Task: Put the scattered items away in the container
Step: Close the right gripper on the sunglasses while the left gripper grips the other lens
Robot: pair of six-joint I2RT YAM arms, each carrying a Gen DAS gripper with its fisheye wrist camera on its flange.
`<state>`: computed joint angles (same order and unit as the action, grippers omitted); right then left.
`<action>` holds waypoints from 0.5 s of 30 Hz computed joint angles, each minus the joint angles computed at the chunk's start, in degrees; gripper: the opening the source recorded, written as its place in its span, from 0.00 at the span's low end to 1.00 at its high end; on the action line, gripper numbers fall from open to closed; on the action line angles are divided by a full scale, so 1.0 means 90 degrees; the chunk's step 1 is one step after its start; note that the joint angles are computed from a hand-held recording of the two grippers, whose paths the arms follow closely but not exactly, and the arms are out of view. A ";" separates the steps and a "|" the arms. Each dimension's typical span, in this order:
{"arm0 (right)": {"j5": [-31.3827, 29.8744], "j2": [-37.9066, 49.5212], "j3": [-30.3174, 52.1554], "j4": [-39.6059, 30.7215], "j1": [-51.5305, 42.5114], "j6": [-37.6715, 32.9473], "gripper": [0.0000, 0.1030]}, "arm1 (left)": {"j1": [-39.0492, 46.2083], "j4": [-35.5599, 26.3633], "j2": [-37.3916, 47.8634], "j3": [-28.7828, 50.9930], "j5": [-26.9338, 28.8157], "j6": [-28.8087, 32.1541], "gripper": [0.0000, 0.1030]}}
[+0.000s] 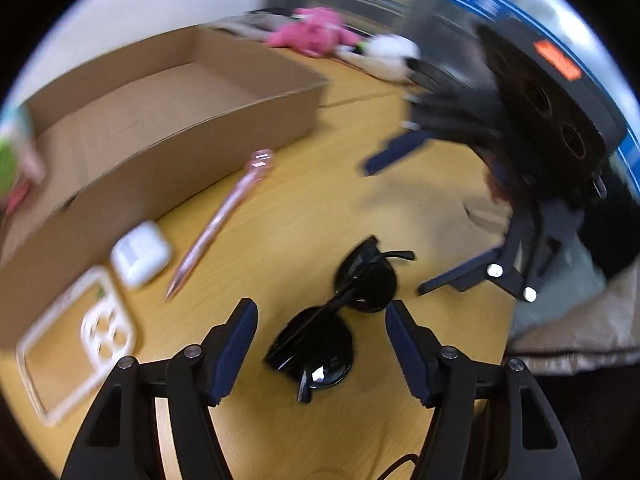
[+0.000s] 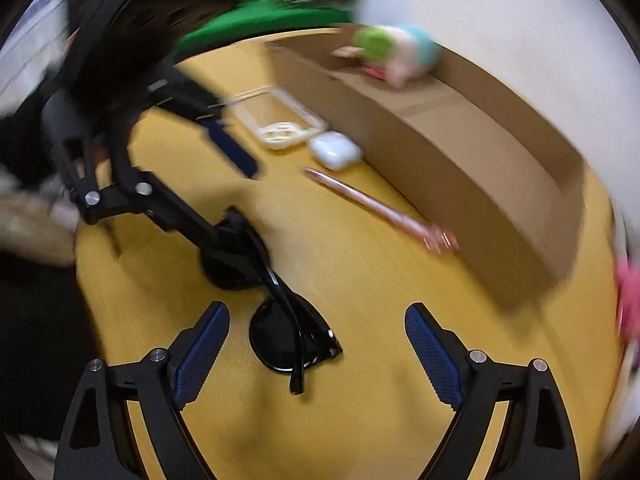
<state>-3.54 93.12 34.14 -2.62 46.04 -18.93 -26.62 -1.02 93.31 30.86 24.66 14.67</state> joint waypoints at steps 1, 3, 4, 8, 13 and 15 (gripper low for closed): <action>-0.0050 0.0152 0.0193 -0.0212 0.0041 -0.0435 0.83 | -0.0100 -0.0040 0.0134 0.0124 0.0022 0.0138 0.64; -0.0164 0.0468 0.0424 -0.0418 0.0066 -0.1099 0.71 | -0.0171 -0.0158 0.0525 0.0412 0.0063 0.0351 0.54; -0.0229 0.0674 0.0543 -0.0495 0.0053 -0.1388 0.69 | -0.0169 -0.0226 0.0703 0.0536 0.0040 0.0392 0.43; -0.0360 0.1247 0.0764 -0.0460 -0.0156 -0.1926 0.49 | -0.0012 -0.0295 0.1139 0.0733 -0.0049 0.0518 0.31; -0.0537 0.1425 0.1087 -0.0875 -0.0232 -0.2257 0.30 | 0.0107 -0.0379 0.1275 0.0727 -0.0071 0.0812 0.23; -0.0511 0.1482 0.1203 -0.1104 -0.0136 -0.2339 0.21 | 0.0155 -0.0449 0.1374 0.0780 -0.0059 0.0913 0.22</action>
